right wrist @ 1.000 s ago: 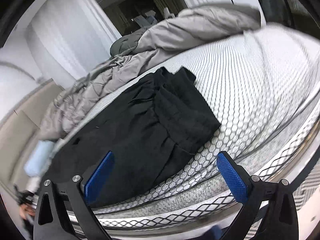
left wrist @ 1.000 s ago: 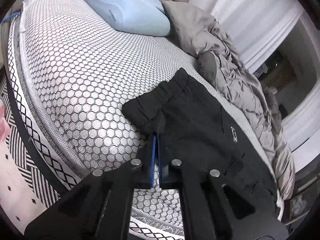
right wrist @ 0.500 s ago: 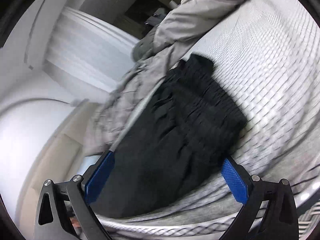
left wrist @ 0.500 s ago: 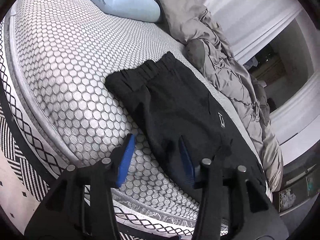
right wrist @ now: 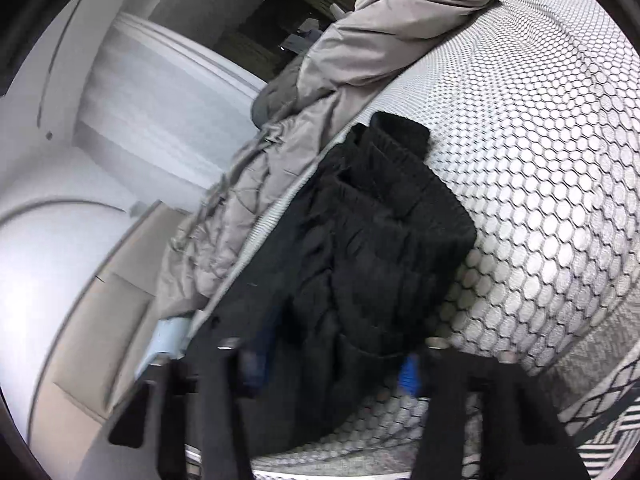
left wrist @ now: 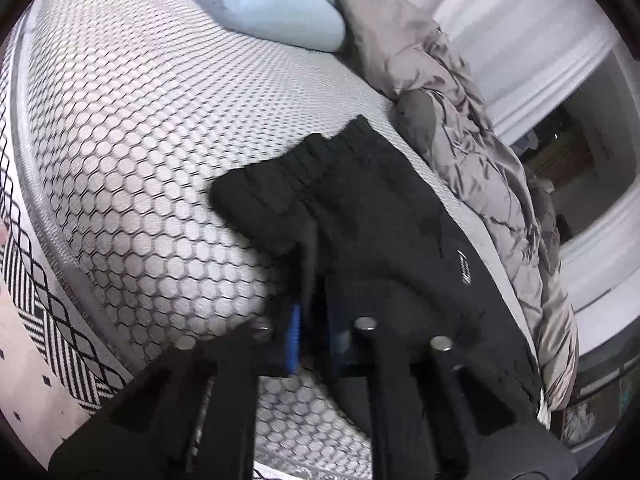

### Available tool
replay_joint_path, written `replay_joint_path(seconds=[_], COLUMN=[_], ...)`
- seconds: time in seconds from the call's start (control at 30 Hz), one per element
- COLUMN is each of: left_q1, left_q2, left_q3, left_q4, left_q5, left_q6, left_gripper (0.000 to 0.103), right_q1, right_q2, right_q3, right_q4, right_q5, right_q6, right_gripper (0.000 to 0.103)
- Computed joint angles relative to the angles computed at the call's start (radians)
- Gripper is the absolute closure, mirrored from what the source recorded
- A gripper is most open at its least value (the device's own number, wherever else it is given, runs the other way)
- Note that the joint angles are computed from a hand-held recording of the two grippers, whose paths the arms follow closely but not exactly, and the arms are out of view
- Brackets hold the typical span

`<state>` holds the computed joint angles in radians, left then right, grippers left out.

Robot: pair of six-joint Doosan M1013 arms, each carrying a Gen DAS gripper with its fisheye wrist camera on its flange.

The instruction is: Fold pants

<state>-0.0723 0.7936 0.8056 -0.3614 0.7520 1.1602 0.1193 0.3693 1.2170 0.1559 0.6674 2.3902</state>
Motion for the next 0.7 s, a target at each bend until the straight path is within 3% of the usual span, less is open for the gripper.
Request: replay_joint_path(seconds=[0.07, 0.13, 0.23, 0.33, 0.4, 0.5, 0.57, 0.7], left_q1=[0.000, -0.009, -0.009, -0.001, 0.004, 0.004, 0.011, 0.024], left_q2=[-0.004, -0.026, -0.046, -0.017, -0.042, -0.036, -0.028, -0.007], left_q3=[0.012, 0.043, 0.077, 0.047, 0.089, 0.064, 0.050, 0.021], left_q4=[0.004, 0.072, 0.102, 0.044, 0.050, 0.044, 0.004, -0.068], left_q5=[-0.026, -0.072, -0.091, -0.052, -0.071, -0.025, -0.001, 0.033], left_q6=[-0.026, -0.048, -0.038, -0.037, -0.008, 0.013, 0.042, 0.056], left_gripper=[0.103, 0.103, 0.103, 0.103, 0.103, 0.102, 0.102, 0.090], right_q1=[0.010, 0.020, 0.032, 0.023, 0.022, 0.013, 0.011, 0.002], right_q2=[0.002, -0.008, -0.032, -0.025, -0.034, -0.056, -0.063, -0.072], right_q3=[-0.005, -0.002, 0.014, 0.022, 0.047, 0.087, 0.097, 0.118], right_q4=[-0.057, -0.121, -0.220, -0.174, -0.169, -0.115, -0.105, -0.053], right_q5=[0.025, 0.025, 0.050, 0.094, 0.049, -0.032, -0.034, -0.071], right_q6=[0.031, 0.068, 0.131, 0.130, 0.169, 0.174, 0.168, 0.146], right_gripper=[0.083, 0.090, 0.091, 0.091, 0.087, 0.077, 0.075, 0.069])
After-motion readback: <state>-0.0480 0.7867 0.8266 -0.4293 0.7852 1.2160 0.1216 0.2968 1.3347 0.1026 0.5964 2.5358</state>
